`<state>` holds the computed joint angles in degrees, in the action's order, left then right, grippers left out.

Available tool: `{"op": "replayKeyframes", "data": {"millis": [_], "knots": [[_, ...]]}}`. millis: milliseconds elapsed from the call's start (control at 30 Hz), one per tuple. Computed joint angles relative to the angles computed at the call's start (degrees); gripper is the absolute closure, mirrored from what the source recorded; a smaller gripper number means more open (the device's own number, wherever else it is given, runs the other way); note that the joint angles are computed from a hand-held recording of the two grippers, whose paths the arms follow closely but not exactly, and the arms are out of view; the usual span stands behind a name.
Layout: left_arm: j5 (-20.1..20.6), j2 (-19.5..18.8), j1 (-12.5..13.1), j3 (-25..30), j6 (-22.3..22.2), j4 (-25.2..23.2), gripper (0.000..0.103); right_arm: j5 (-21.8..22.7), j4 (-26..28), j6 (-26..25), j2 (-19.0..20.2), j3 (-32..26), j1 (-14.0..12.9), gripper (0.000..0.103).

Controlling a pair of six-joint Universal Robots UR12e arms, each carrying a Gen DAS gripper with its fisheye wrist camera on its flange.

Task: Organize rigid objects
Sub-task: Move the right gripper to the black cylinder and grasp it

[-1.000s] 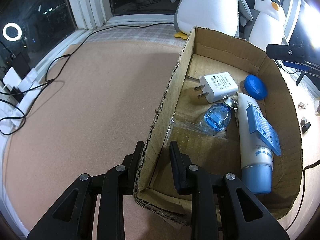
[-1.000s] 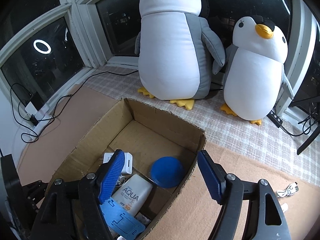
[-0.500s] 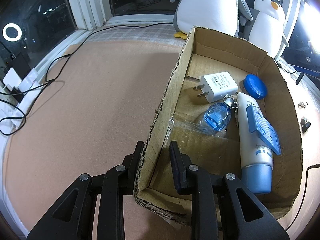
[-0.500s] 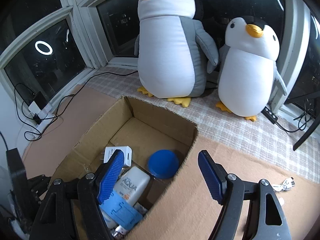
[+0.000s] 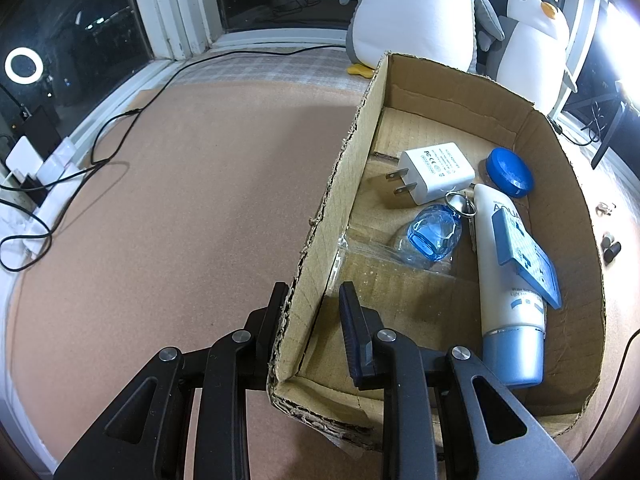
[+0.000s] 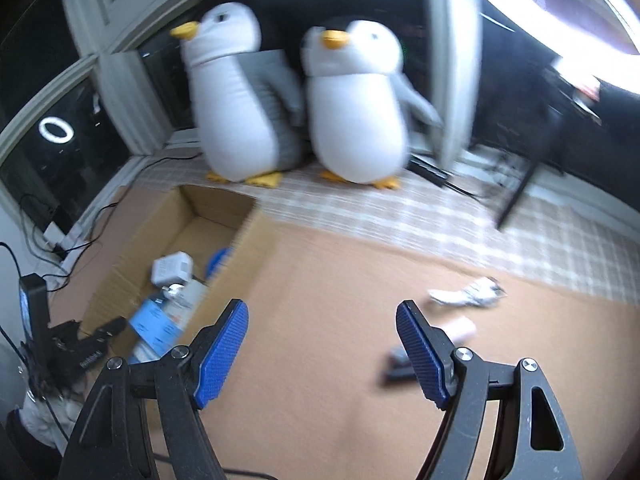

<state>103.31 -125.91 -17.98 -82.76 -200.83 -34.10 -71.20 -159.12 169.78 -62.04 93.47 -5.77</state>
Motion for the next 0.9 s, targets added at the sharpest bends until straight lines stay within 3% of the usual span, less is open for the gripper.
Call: {"op": "replayKeyframes", "data": {"millis": [167,400,567,900], "knots": [[0.21,0.05,-0.08,-0.01,0.13,-0.17,0.080,-0.70,-0.46,0.52,-0.64,1.82,-2.25,0.030],[0.51,0.07,-0.17,0.00,0.15,-0.48,0.080,-0.01,0.47,-4.48,-0.27,3.16,-3.42,0.030],[0.48,0.12,-0.15,-0.03,0.07,-0.56,0.080,0.41,1.90,-6.94,0.81,2.67,-3.09,0.030],[0.41,0.28,-0.10,-0.29,-0.13,-0.54,0.080,-2.98,4.47,-7.59,3.60,-0.34,-2.09,0.030]]}}
